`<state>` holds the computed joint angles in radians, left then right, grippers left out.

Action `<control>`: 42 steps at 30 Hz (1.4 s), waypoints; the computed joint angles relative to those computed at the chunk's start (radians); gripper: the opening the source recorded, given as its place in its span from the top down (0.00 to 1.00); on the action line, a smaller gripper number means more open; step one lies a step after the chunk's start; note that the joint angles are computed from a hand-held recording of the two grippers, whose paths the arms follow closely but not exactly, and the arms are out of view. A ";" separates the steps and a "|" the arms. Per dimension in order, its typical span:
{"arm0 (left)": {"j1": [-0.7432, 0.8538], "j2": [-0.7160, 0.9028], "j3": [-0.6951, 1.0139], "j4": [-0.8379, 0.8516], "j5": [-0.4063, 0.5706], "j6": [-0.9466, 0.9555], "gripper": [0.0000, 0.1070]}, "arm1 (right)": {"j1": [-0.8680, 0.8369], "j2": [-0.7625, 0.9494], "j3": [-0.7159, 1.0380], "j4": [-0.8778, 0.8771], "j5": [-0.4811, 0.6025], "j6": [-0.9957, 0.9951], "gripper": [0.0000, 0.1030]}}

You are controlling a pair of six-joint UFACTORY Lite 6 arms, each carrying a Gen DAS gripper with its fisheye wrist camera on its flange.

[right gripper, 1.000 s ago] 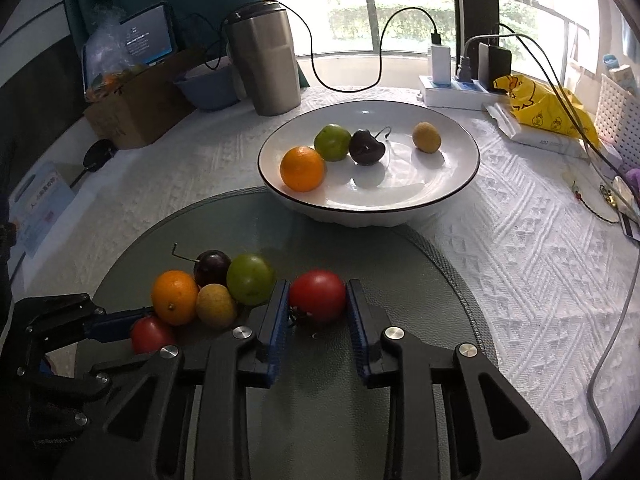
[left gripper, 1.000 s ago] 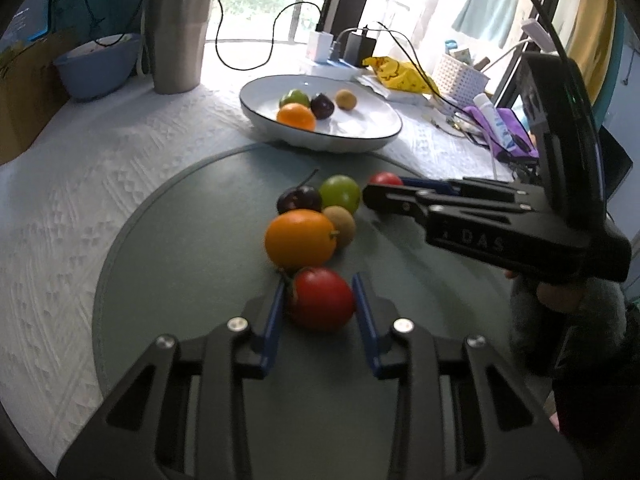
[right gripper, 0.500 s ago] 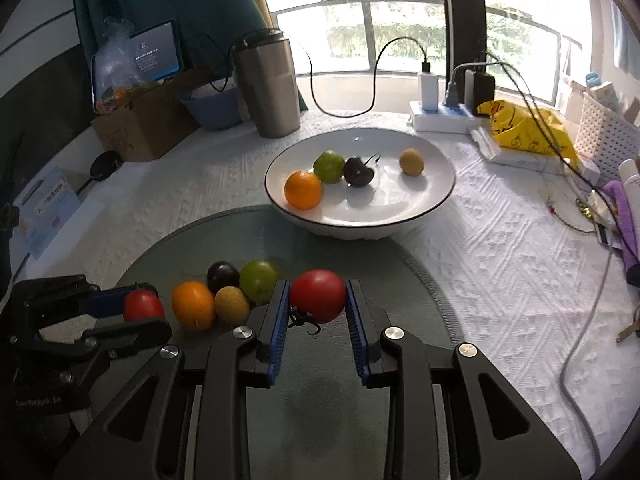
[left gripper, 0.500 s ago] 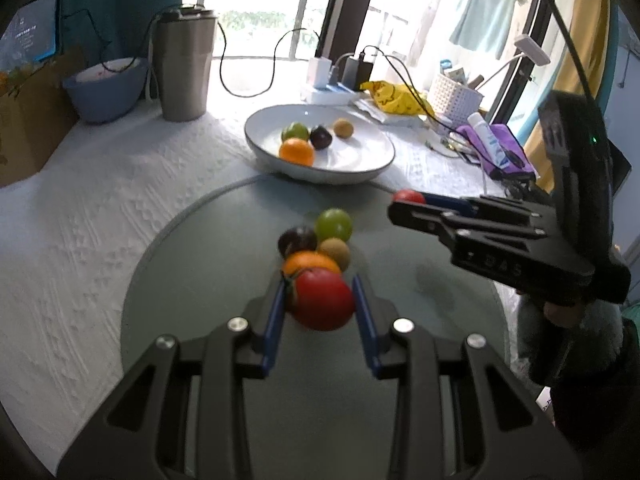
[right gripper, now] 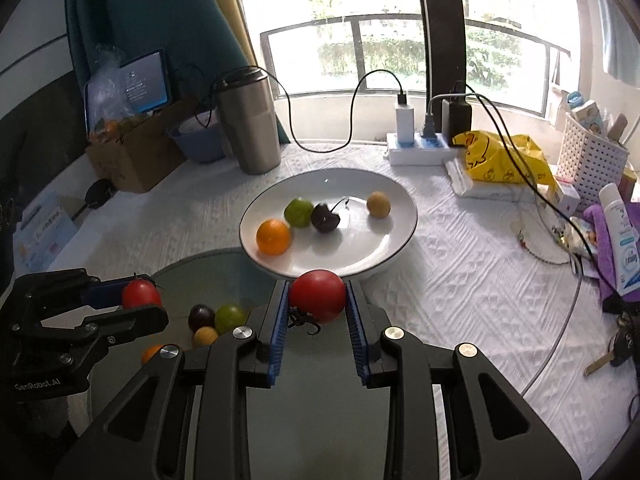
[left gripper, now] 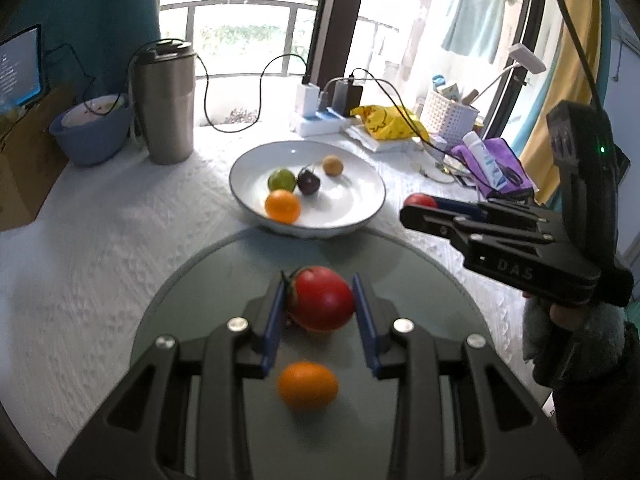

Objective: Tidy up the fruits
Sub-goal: 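Carry both red tomatoes over the white plate, then open both tools to drop the red tomatoes onto the plate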

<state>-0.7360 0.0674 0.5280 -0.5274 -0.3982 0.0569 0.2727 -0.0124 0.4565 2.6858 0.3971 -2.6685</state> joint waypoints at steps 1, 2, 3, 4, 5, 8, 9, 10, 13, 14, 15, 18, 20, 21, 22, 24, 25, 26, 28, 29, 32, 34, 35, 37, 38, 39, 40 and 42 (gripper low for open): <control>0.008 0.011 0.018 0.006 0.007 0.003 0.68 | -0.008 0.008 0.011 -0.016 0.001 0.010 0.71; 0.012 0.017 0.026 0.012 0.009 0.001 0.68 | -0.018 0.018 0.022 -0.032 0.004 0.020 0.71; 0.026 0.032 0.045 0.039 0.017 -0.012 0.68 | -0.024 0.028 0.034 -0.045 0.004 0.029 0.71; 0.038 0.045 0.063 0.058 0.024 -0.020 0.68 | -0.034 0.044 0.052 -0.066 0.006 0.043 0.71; 0.044 0.055 0.075 0.067 0.028 -0.024 0.68 | -0.038 0.054 0.060 -0.070 0.008 0.044 0.71; 0.074 0.110 0.144 0.119 0.044 -0.052 0.68 | -0.064 0.107 0.109 -0.122 0.016 0.076 0.71; 0.083 0.135 0.174 0.134 0.050 -0.058 0.68 | -0.070 0.125 0.125 -0.136 0.017 0.086 0.71; 0.089 0.152 0.194 0.147 0.053 -0.065 0.68 | -0.078 0.140 0.140 -0.152 0.019 0.096 0.71; 0.110 0.229 0.278 0.196 0.068 -0.088 0.68 | -0.098 0.193 0.186 -0.196 0.029 0.124 0.71; 0.116 0.263 0.315 0.218 0.076 -0.103 0.68 | -0.104 0.214 0.204 -0.213 0.034 0.133 0.71; 0.120 0.293 0.347 0.231 0.083 -0.110 0.68 | -0.107 0.235 0.220 -0.218 0.037 0.134 0.71; 0.136 0.380 0.443 0.294 0.109 -0.162 0.68 | -0.117 0.294 0.270 -0.244 0.045 0.153 0.71; 0.144 0.421 0.490 0.336 0.125 -0.202 0.68 | -0.123 0.332 0.303 -0.260 0.047 0.165 0.71; 0.148 0.444 0.519 0.355 0.135 -0.218 0.68 | -0.125 0.345 0.314 -0.263 0.049 0.167 0.71; 0.149 0.455 0.532 0.362 0.141 -0.223 0.68 | -0.128 0.363 0.330 -0.267 0.050 0.168 0.71; 0.158 0.490 0.575 0.408 0.164 -0.263 0.68 | -0.135 0.387 0.351 -0.277 0.052 0.176 0.71; 0.161 0.499 0.585 0.428 0.168 -0.281 0.68 | -0.138 0.398 0.362 -0.286 0.052 0.183 0.71; 0.164 0.510 0.598 0.446 0.175 -0.298 0.68 | -0.140 0.408 0.371 -0.290 0.051 0.186 0.71; 0.173 0.534 0.628 0.486 0.194 -0.335 0.68 | -0.143 0.421 0.383 -0.292 0.051 0.186 0.71; 0.177 0.543 0.640 0.512 0.202 -0.359 0.67 | -0.144 0.428 0.389 -0.296 0.052 0.189 0.71; 0.189 0.552 0.658 0.586 0.212 -0.432 0.67 | -0.148 0.441 0.400 -0.294 0.052 0.190 0.71; 0.193 0.549 0.659 0.575 0.211 -0.418 0.67 | -0.149 0.442 0.399 -0.277 0.053 0.179 0.71; 0.194 0.545 0.656 0.586 0.210 -0.430 0.64 | -0.149 0.440 0.398 -0.269 0.050 0.175 0.71; 0.198 0.535 0.646 0.632 0.206 -0.479 0.60 | -0.149 0.435 0.396 -0.249 0.042 0.163 0.67; 0.201 0.529 0.639 0.656 0.202 -0.505 0.60 | -0.148 0.431 0.394 -0.238 0.037 0.157 0.60; 0.203 0.515 0.624 0.651 0.196 -0.507 0.60 | -0.147 0.424 0.389 -0.229 0.036 0.152 0.58; 0.203 0.505 0.613 0.637 0.192 -0.495 0.60 | -0.147 0.417 0.384 -0.226 0.036 0.150 0.58; 0.205 0.477 0.585 0.614 0.184 -0.472 0.59 | -0.141 0.396 0.368 -0.206 0.032 0.134 0.58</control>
